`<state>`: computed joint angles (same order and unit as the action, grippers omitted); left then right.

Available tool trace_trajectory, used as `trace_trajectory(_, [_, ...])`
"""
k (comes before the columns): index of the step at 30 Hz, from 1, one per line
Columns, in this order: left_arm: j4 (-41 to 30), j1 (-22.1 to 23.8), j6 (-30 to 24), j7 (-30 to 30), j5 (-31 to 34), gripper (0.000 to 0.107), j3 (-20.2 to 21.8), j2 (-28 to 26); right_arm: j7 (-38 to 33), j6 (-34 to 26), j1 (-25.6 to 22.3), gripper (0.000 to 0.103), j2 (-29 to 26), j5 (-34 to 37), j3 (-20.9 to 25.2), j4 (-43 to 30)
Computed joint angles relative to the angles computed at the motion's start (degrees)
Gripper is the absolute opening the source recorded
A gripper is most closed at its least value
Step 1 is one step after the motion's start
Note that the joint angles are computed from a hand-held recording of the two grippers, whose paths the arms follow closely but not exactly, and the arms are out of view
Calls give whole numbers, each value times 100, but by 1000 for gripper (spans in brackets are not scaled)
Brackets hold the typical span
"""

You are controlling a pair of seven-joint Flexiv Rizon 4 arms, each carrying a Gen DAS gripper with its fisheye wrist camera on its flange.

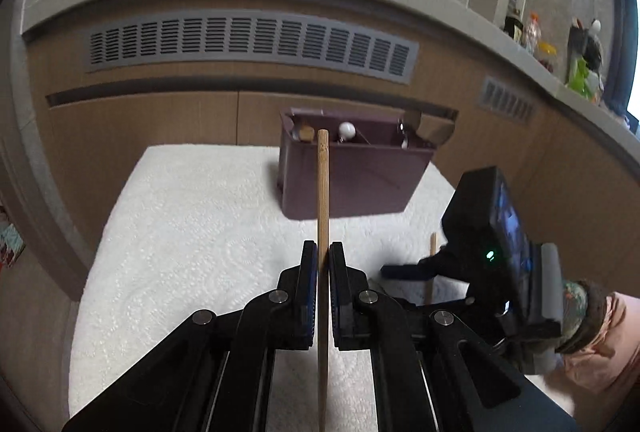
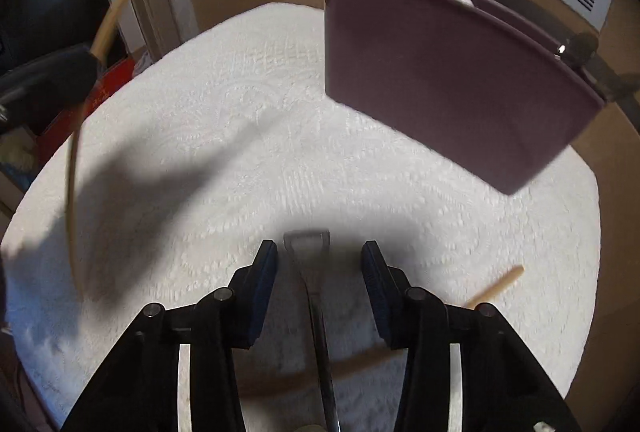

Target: Organize utensils

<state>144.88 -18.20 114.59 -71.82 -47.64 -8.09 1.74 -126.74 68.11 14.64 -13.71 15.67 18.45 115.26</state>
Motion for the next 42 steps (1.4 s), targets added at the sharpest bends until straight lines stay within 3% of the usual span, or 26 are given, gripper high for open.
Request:
trace_trajectory(2, [-11,117,-156,-644,868,6,340,29,151,44,110,21,57,-165,-38,94])
trace_trajectory(5, [26,298,-174,-1371,1661,6,531,38,228,493,122,21,218,-149,29,365])
trace_trajectory(9, [118,320,80,-1220,1231,6,214,9,-343,505,-228,21,635,930,258,408])
trace_trajectory(14, [78,259,111,-1186,1116,6,135,58,-1222,246,-412,21,1282,2544,-16,322])
trace_trajectory(18, [-46,140,255,-555,306,6,-178,85,-1699,-98,-344,21,1677,3518,-448,161])
trace_trajectory(22, [-456,-46,438,331,-527,6,-336,75,-1838,-245,-103,21,1846,3972,-832,-118])
trace_trajectory(25, [-975,-91,379,866,-705,6,-267,66,-1910,-261,40,21,1922,4064,-991,-465])
trace_trajectory(27, [-1342,-19,197,956,-429,6,-121,62,-1925,12,166,21,1881,4018,-1007,-790])
trace_trajectory(31, [-2157,102,269,1536,-484,6,-59,-224,-1878,431,322,21,1707,3835,-1028,-1437])
trace_trajectory(34, [-2594,212,136,1267,82,6,183,-494,-1641,904,377,21,1341,3388,-920,-1877])
trace_trajectory(38, [-2849,510,-204,478,1107,6,391,-764,-858,1271,368,21,747,2467,-787,-2204])
trace_trajectory(42, [-2984,411,-333,326,1254,6,663,-1097,-408,1343,304,21,280,2019,-692,-2346])
